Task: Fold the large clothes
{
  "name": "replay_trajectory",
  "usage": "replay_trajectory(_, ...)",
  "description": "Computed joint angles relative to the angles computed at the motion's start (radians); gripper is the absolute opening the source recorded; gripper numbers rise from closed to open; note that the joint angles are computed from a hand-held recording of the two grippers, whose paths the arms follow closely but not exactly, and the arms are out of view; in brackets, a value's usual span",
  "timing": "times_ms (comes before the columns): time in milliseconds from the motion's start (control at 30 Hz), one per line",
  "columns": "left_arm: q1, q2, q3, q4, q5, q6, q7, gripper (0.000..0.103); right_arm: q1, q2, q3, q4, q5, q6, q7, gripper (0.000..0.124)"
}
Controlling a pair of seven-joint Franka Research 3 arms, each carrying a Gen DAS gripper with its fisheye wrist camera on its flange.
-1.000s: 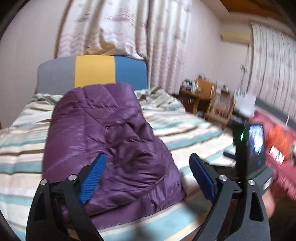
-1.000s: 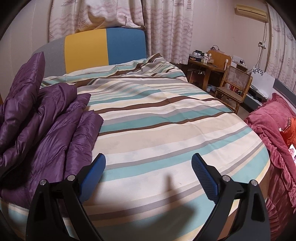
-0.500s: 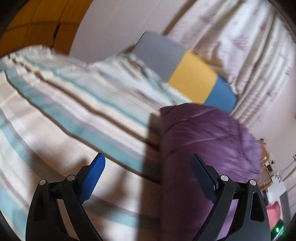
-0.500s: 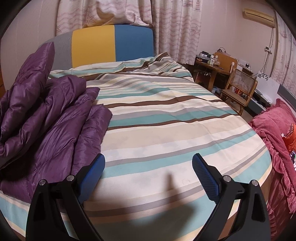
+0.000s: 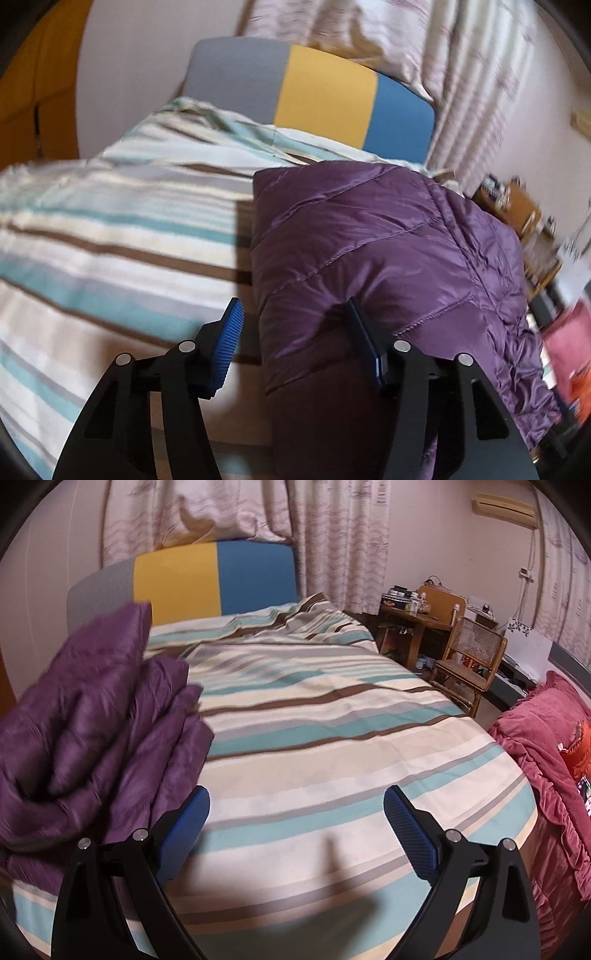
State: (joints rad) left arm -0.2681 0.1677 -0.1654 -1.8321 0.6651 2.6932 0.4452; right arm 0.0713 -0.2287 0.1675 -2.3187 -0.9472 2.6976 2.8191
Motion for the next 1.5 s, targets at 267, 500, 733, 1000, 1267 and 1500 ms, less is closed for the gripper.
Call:
replay_trajectory(267,-0.036,0.089,-0.012,0.163,-0.015,-0.187,0.177,0.057,-0.019,0.013,-0.005,0.102,0.07,0.115,-0.057,0.096)
replay_trajectory(500,-0.046,0.216,-0.015,0.396,-0.162,-0.372,0.328,0.057,0.12,0.255,-0.071,0.377,0.708,0.282,-0.5,0.096)
replay_trajectory(733,-0.039,0.187,0.008,0.316,-0.231,-0.256,0.169,0.058,0.221,0.494,-0.134,0.654,0.88,0.142,-0.643,0.09)
replay_trajectory(1000,-0.094,0.22,0.031,0.32,-0.098,-0.218,0.094,0.068,0.271,0.494,-0.249,0.504,0.756,0.149,-0.539,0.086)
replay_trajectory(1267,-0.154,0.243,0.093,0.278,0.119,-0.145,-0.091,0.075,0.358,0.526,-0.35,0.498,0.564,0.13,-0.399,0.086)
replay_trajectory(1500,-0.132,0.257,0.077,0.285,0.118,-0.137,-0.104,0.078,0.339,0.544,-0.329,0.519,0.499,0.098,-0.369,0.086)
